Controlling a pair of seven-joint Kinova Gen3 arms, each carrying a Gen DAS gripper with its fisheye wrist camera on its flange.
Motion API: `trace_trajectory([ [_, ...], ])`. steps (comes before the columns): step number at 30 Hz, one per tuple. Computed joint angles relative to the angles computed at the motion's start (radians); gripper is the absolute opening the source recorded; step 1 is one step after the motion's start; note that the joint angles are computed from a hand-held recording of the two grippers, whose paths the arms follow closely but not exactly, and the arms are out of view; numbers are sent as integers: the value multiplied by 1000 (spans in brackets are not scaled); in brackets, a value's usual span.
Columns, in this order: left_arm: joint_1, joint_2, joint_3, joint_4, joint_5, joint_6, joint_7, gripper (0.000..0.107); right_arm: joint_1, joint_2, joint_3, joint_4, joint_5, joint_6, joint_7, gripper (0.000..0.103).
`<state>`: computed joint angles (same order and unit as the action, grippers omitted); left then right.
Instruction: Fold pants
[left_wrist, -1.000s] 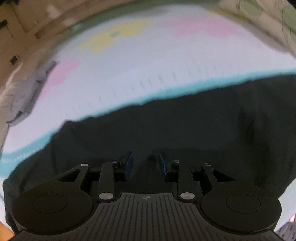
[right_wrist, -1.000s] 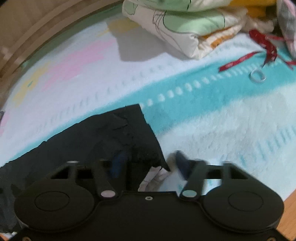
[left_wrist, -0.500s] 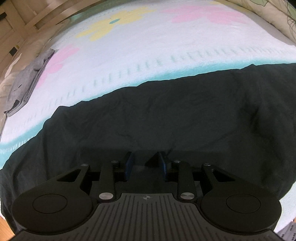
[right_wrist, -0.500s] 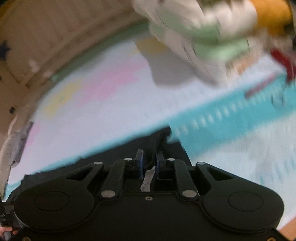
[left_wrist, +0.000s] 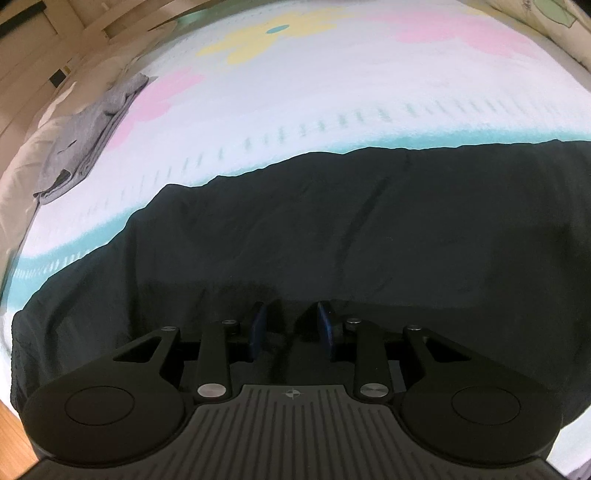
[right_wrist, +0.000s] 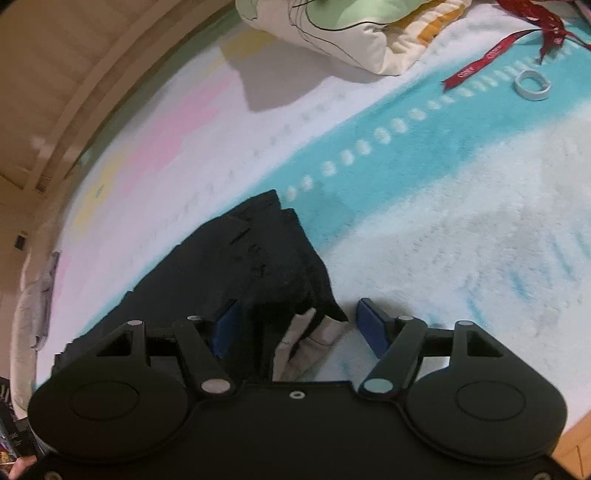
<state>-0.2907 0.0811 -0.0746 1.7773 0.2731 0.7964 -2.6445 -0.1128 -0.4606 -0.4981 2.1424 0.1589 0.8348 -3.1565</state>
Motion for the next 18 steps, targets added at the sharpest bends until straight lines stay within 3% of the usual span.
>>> trace_trajectory([
  [6, 1, 1, 0, 7, 4, -13, -8, 30, 16, -33, 2, 67, -10, -125, 7, 72],
  [8, -2, 2, -1, 4, 8, -5, -7, 30, 26, -32, -12, 74, 4, -138, -4, 63],
  [9, -4, 2, -2, 1, 10, 0, -7, 30, 46, -25, -35, 64, 12, -121, -11, 38],
  [10, -4, 3, -2, -2, 10, 4, -6, 30, 73, -14, -60, 47, 9, -91, -2, 29],
  [12, -6, 5, -2, -9, 9, 13, -4, 30, 72, -11, -60, 41, 2, -80, -7, 26],
  [15, -6, 9, -2, -20, 4, 27, 12, 29, 8, -13, 1, 15, -20, -47, 38, 21],
  [18, -7, 11, -8, -49, 6, 76, 30, 29, 17, -31, -22, -35, -18, 25, 30, 20],
])
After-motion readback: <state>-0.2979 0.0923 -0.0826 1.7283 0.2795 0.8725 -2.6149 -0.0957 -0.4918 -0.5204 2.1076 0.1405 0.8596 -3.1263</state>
